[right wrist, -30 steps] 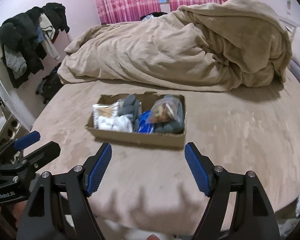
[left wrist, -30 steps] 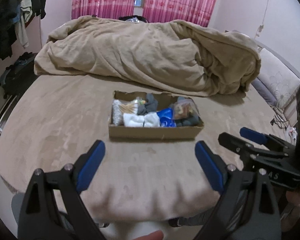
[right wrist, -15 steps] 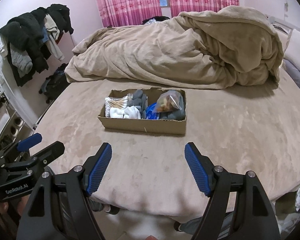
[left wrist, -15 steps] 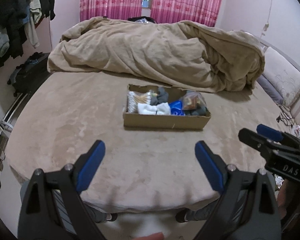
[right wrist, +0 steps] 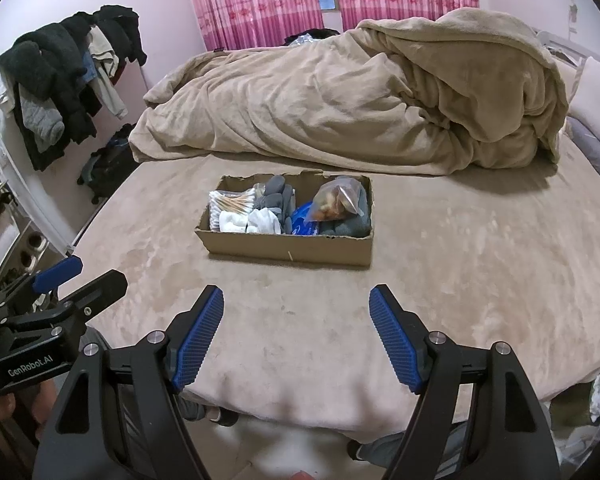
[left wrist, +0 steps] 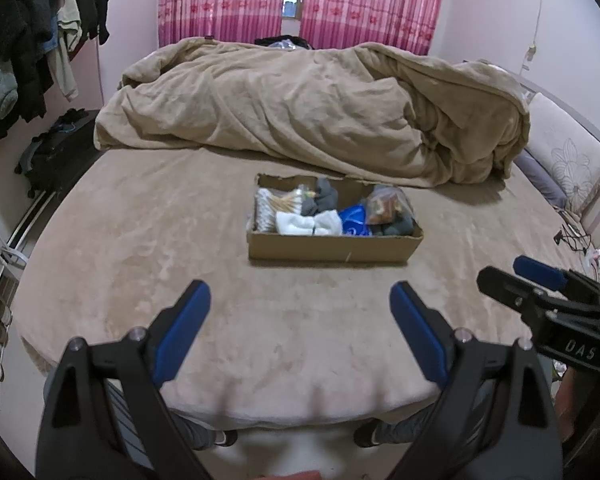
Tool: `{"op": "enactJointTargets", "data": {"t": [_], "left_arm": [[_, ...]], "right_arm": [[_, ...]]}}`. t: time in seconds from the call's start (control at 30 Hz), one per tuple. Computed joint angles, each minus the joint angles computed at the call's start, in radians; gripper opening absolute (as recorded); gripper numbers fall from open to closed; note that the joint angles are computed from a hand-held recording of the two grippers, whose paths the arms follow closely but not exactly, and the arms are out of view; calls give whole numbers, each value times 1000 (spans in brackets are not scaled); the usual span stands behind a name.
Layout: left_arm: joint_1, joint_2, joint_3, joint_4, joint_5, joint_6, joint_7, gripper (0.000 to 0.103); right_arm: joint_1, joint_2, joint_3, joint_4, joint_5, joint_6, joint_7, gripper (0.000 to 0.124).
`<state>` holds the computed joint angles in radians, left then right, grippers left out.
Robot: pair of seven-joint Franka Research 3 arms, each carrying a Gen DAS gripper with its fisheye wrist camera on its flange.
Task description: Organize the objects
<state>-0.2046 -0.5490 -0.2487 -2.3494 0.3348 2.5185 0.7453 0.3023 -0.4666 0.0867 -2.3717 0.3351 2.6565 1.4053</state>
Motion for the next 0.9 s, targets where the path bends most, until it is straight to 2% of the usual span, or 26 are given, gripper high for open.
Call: {"op": "enactJointTargets", "data": {"t": [0.9], "left_arm": [[-6, 14, 4, 14, -9, -9, 16, 92]], "right_arm": [[3, -1, -6, -7, 15, -6, 8, 78]]}}
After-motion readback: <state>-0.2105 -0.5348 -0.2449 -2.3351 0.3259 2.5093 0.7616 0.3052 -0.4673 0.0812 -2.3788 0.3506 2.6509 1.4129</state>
